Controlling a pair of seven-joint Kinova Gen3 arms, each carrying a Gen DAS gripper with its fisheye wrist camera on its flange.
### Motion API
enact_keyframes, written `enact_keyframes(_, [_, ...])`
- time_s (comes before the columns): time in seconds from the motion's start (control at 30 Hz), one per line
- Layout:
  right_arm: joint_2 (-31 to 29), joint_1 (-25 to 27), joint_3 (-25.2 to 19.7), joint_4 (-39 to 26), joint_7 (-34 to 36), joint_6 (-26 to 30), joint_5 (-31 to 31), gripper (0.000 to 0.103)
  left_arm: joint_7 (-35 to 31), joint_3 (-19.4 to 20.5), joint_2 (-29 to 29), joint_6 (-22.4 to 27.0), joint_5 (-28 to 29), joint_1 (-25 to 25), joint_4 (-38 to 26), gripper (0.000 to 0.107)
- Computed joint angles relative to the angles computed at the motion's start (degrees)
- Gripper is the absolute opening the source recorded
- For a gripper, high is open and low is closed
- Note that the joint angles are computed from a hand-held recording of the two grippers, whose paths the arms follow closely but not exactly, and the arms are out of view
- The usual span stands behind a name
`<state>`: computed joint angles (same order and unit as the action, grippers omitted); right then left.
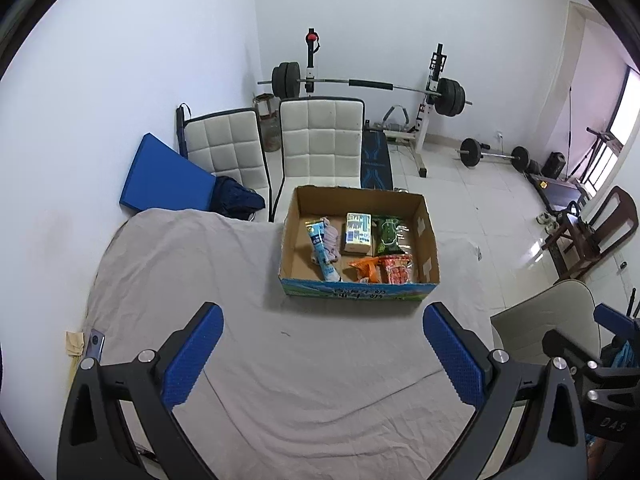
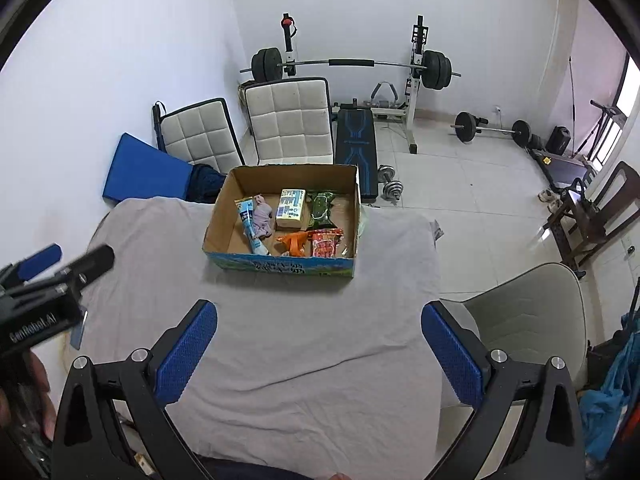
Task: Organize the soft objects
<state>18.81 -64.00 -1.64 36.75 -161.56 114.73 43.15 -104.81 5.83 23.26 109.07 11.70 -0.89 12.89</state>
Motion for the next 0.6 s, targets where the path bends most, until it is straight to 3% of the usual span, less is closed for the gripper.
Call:
enact_keyframes(0.2, [-0.17, 0.72, 0.13, 1.34, -0.51, 0.26, 0.18, 0.103, -0.24, 0.20, -1.68, -3.05, 1.23, -1.03, 4.09, 0.103])
enact_keyframes(0.6, [1.26, 3.83, 1.71, 0.81, 3.66, -1.95, 2.64, 0.103, -1.10, -1.38, -4.23, -12.86, -2.41, 2.48, 13.23, 0.103])
